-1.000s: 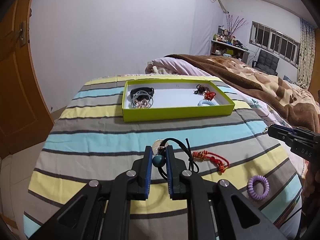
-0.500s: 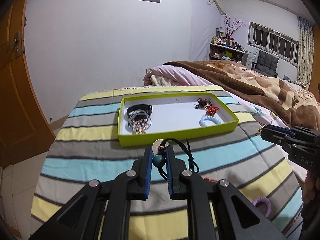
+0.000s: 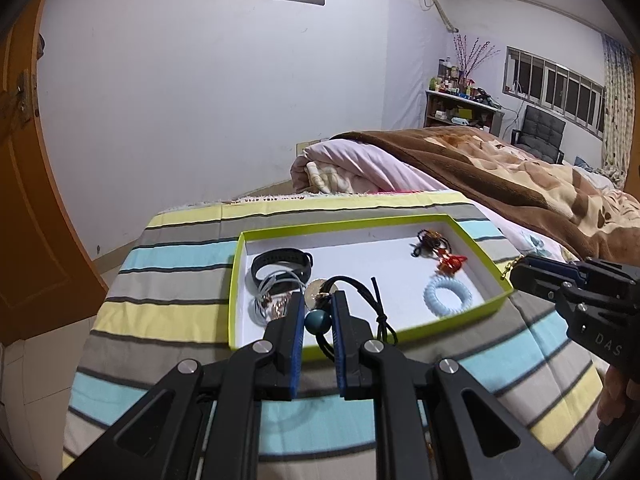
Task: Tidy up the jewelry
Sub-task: 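Carry both items into the lime-green box and open both tools, then move both open tools back over the remaining jewelry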
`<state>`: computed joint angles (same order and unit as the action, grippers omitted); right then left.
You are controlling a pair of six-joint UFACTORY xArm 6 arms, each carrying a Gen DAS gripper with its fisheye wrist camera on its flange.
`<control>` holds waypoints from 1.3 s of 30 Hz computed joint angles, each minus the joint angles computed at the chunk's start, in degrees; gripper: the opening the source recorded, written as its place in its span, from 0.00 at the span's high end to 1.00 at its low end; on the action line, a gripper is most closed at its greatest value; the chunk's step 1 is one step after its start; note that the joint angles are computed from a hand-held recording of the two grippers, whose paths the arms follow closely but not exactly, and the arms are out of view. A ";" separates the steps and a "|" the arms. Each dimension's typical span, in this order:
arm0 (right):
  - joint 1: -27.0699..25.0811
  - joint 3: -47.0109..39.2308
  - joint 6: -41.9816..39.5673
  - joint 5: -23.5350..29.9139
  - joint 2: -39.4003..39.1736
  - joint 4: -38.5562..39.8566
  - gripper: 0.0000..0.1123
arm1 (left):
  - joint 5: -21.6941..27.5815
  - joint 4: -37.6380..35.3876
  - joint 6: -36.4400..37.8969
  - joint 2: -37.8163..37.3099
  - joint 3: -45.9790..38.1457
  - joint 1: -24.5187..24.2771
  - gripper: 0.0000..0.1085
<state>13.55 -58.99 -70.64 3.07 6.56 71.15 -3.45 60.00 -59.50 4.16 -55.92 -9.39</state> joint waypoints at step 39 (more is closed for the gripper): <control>-5.03 -15.76 38.76 6.38 17.91 -41.93 0.75 | 5.81 -59.70 55.47 15.95 -12.11 -6.79 0.85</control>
<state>8.52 -74.75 -31.89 9.45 24.48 29.22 2.35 0.30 -4.02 20.12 -68.04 -16.18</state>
